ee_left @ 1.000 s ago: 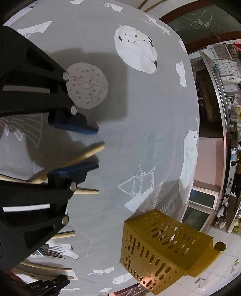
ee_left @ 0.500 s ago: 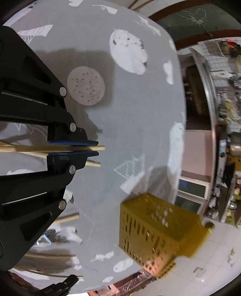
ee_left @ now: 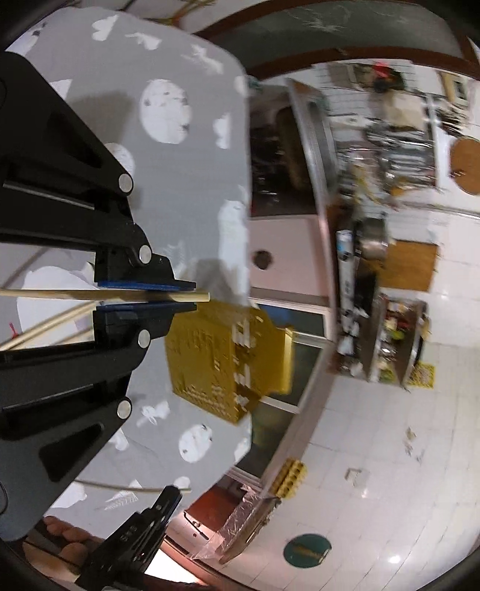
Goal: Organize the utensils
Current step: 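Lift the chopstick with the left gripper and carry it over the yellow holder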
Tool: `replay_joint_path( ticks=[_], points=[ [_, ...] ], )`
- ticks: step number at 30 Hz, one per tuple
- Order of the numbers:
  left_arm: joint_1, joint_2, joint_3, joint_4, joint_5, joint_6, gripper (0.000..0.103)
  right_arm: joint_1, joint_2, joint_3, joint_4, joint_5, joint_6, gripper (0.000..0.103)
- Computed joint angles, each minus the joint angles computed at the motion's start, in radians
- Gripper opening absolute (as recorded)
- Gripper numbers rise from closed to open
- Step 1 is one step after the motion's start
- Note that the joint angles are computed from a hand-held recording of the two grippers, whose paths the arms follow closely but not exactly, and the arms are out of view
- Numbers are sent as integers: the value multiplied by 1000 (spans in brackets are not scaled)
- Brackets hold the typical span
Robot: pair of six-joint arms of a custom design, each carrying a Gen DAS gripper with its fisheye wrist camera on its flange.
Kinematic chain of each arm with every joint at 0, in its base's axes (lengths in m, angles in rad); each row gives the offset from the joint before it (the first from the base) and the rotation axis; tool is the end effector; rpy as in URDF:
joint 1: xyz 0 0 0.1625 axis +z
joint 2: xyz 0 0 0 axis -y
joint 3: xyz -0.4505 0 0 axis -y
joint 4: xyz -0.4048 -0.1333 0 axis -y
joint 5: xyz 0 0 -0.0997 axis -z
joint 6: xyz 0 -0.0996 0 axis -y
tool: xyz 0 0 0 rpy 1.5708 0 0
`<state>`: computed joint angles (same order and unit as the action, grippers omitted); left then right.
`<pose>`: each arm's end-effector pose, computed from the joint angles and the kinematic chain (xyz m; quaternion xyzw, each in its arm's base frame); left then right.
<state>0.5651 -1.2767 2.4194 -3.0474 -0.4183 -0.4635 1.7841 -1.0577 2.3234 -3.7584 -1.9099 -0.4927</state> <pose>-0.2228 -0.4069 0.2198 0.1342 0.8209 -0.4636 0.3053 0.1990 -0.4458 0.1916 0.2348 -0.8543 0.4131 0.2107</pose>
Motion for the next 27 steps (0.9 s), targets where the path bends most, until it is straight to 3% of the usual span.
replay_joint_path(
  ticks=[3, 8, 18, 24, 27],
  points=[
    [-32, 32, 0, -90, 51, 68, 4, 11, 3, -3, -71, 23, -21, 6],
    [-38, 57, -15, -164, 68, 124, 4, 25, 5, -11, -148, 67, -44, 6],
    [-28, 91, -94, -295, 52, 274, 4, 76, 11, -121, -126, 134, -43, 6],
    [-36, 139, -214, -421, 45, 465, 4, 122, 25, -241, -85, 168, -23, 6],
    [-30, 187, -304, -539, 35, 621, 4, 136, 53, -314, -89, 187, -16, 6]
  ],
)
